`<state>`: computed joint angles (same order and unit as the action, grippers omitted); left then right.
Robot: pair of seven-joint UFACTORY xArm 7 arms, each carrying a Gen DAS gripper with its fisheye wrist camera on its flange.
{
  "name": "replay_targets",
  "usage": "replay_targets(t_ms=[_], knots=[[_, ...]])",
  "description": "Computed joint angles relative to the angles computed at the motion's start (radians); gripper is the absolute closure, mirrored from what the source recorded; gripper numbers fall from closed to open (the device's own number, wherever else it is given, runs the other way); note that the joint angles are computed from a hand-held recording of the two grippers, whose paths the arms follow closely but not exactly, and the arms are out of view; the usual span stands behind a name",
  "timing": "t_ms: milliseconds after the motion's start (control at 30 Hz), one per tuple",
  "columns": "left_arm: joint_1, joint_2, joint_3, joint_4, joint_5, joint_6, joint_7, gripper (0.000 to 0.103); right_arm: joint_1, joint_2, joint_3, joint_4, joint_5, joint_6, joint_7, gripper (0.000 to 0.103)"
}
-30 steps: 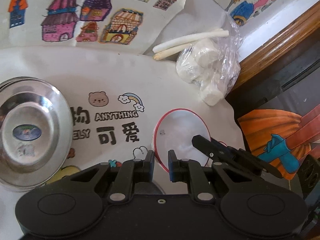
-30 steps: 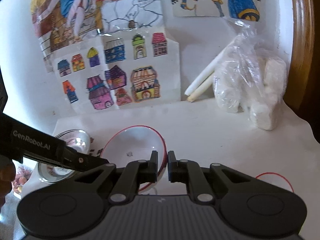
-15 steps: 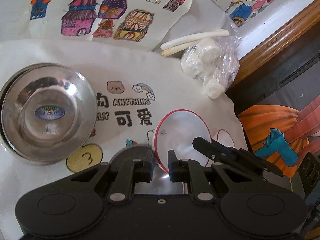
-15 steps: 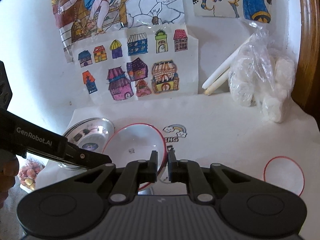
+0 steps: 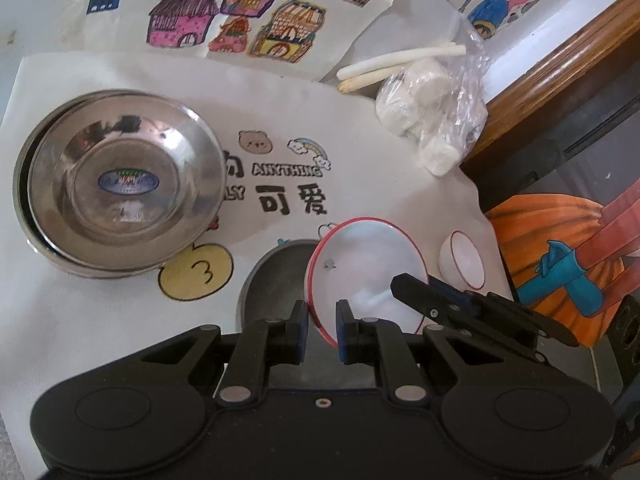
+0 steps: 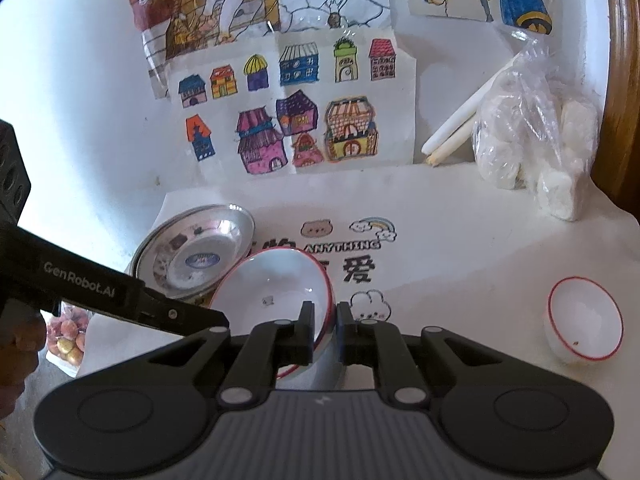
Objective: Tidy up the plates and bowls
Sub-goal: 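Lift the white bowl with both grippers and carry it over the steel bowl, then lower the white bowl into the steel bowl and open both grippers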
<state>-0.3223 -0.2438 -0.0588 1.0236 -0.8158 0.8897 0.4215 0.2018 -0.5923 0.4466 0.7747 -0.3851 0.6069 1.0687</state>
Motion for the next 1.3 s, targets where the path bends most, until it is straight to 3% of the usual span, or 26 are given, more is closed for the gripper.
replay_targets(t_ms=[1300], knots=[[0.028, 0.038, -0.005, 0.013, 0.045, 0.057, -0.030, 0.088, 0.057, 0.043, -0.024, 0.001, 0.059, 0.025, -0.009, 0.090]])
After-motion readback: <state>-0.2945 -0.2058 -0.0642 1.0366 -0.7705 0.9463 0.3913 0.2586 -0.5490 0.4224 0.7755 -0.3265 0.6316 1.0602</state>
